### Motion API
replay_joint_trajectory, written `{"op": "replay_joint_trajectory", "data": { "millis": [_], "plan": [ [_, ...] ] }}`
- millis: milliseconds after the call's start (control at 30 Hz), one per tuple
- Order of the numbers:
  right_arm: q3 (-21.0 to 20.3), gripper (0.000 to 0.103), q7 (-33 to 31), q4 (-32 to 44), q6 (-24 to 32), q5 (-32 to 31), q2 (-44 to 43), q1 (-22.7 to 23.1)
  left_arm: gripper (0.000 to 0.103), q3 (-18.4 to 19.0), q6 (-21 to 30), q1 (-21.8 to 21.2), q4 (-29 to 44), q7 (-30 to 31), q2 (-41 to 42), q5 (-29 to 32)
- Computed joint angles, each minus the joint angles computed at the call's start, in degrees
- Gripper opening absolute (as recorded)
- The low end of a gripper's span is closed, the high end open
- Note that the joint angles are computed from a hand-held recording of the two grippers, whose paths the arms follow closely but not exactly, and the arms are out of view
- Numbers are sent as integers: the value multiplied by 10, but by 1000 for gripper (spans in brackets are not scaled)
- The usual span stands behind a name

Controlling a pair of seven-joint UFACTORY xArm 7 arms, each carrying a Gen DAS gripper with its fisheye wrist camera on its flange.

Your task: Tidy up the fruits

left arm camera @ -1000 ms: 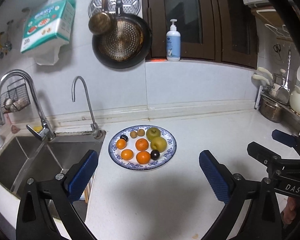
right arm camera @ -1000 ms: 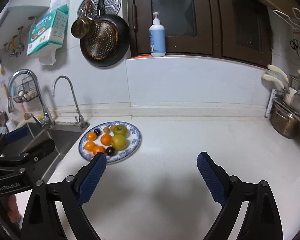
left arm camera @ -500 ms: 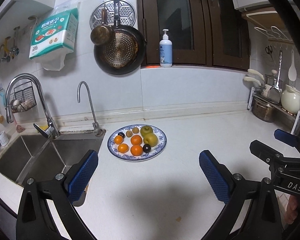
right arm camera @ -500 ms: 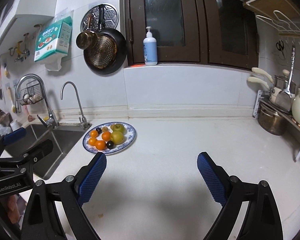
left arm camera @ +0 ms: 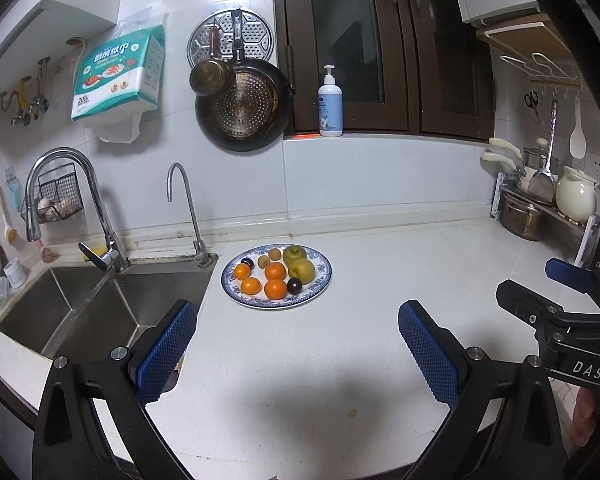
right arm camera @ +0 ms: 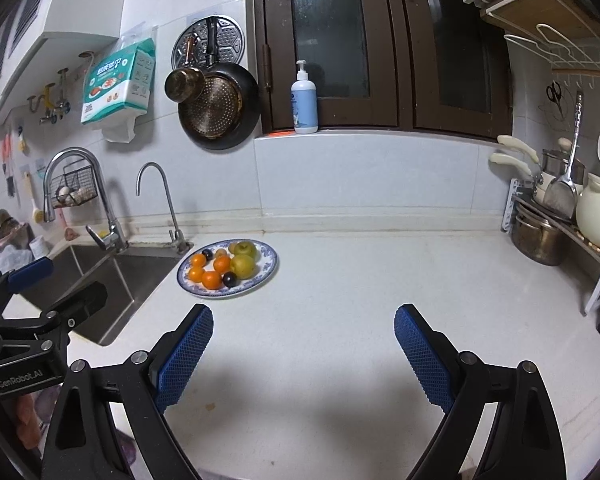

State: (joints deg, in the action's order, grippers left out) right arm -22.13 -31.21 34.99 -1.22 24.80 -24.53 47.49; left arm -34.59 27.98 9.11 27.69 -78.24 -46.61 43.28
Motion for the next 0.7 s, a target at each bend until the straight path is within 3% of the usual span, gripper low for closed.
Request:
{"op": "replay_joint_trajectory", "data": {
  "millis": [700],
  "plan": [
    [29,93,21,-41,21,-29,-47,-55,103,-5,19,-34,-3,-1,-10,-22]
  ]
}}
